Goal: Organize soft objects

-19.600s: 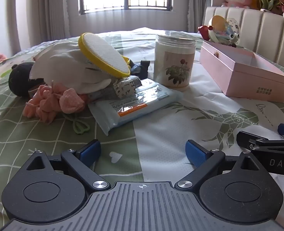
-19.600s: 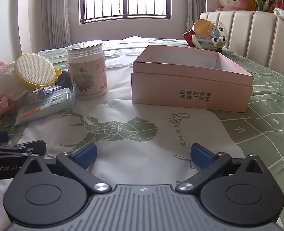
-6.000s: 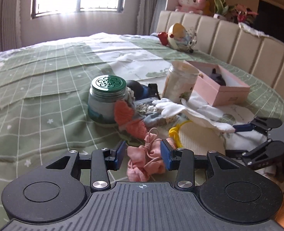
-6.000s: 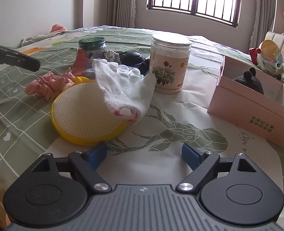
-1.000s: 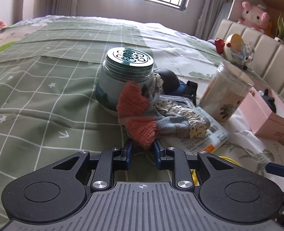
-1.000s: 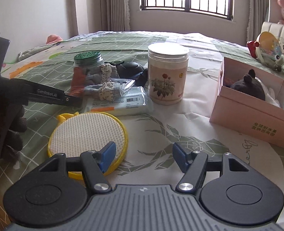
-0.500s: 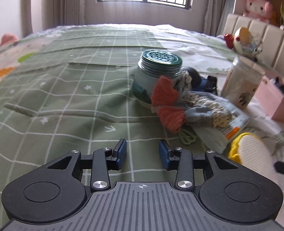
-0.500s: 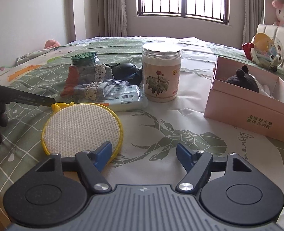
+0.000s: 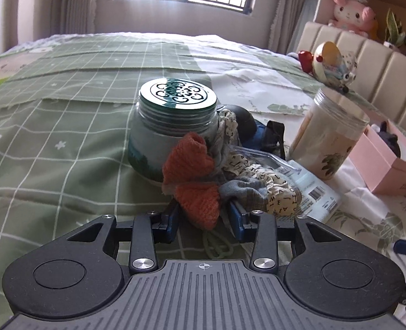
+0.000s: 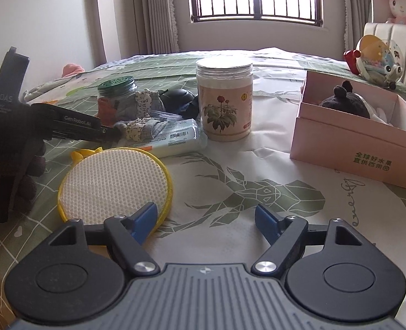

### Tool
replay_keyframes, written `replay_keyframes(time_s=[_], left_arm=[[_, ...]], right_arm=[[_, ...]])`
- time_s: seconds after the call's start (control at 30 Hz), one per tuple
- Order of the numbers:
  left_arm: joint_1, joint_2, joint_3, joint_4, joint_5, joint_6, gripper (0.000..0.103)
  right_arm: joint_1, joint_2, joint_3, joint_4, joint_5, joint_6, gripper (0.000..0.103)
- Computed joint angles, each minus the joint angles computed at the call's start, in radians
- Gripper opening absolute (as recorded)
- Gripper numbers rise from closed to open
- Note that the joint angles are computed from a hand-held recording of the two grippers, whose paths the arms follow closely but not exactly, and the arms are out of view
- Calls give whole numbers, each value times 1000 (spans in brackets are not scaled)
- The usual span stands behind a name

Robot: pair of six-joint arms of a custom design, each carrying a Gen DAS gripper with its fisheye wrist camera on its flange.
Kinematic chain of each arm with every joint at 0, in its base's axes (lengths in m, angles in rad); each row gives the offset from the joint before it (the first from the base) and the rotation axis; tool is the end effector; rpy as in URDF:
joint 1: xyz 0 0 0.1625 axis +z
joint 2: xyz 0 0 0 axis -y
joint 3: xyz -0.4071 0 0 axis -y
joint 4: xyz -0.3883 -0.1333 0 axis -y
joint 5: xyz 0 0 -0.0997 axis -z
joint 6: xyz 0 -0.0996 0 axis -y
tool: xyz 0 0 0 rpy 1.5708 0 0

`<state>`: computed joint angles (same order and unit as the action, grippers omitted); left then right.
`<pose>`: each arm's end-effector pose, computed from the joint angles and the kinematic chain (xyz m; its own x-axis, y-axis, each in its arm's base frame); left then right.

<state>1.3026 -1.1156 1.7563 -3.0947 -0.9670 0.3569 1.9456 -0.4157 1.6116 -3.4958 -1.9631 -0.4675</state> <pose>0.0196 -0.6452 0.3210 -0.7939 0.0218 -0.6076 0.4755 0.6450 -0.5982 0.3267 -0.5703 -0.0366 -0.7278 -0.4031 0.5548 -0.6733 0.5739 -0.4662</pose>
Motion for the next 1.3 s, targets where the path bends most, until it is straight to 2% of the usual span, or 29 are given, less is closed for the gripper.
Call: replay_keyframes(time_s=[0.07,0.1,0.2,0.3,0.4,0.53,0.63,0.8,0.9,1.03,1.13,1.27,1.3], left_arm=[[0,-17,14,23,-1,37,36],[-2,-28,24,33,10,52,27],[-16,-62,75,9,67,127,27],[-27,-107,125,6,111,153,27],[-34,-171,171,64,110,127,27],[-22,-254,208,175,33,44,26],[-21,-260,221,168,28,3,26],[-26,-247,216,180,27,-75,27],[-22,-249,219,171,16,-122,27],[-27,-251,245,112,19,-112,24],[-30,-267,267,91,-5,-125,23],[-33,-295,290,106,-55,-135,23],[-36,-300,296,108,-60,-133,23]], right_arm=[[-2,-1,1,2,5,5,79],[-2,-1,0,4,5,7,80],[-3,-1,-1,5,7,9,80],[-3,-1,-1,5,7,9,80],[-3,-1,-1,5,7,9,80],[-3,-2,-1,7,8,10,81],[-5,-8,1,17,15,17,81],[-3,-44,17,29,78,35,81],[3,-63,-4,112,133,50,81],[3,-48,-101,338,188,126,81],[4,1,-182,438,167,160,81],[16,33,-212,438,144,151,82],[18,30,-212,449,148,149,78]])
